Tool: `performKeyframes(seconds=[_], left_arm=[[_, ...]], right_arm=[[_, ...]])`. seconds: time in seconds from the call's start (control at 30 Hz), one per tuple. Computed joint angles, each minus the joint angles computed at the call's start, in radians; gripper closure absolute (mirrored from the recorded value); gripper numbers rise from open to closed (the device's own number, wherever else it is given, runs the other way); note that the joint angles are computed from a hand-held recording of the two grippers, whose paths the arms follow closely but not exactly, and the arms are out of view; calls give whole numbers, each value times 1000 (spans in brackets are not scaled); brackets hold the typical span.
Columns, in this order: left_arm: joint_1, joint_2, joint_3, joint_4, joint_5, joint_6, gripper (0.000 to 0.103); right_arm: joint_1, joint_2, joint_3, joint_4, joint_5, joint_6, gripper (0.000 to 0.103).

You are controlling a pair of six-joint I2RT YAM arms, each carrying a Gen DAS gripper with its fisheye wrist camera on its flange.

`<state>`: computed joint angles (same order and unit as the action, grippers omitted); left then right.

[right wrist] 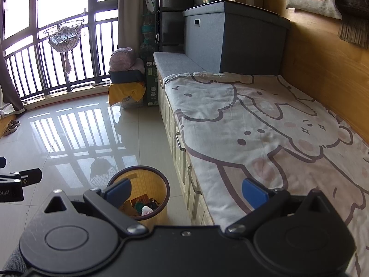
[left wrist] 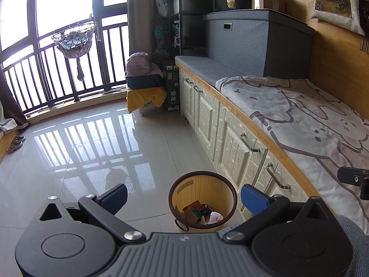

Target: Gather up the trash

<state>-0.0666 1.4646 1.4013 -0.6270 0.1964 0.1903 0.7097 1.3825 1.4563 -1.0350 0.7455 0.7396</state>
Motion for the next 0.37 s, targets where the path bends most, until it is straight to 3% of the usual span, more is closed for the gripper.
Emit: performKeyframes(seconds=[0.37], left_arm=[[15,1,13,-9,8,9,0]], right_arm=[[-2,-13,-33,19,-3,3,0]])
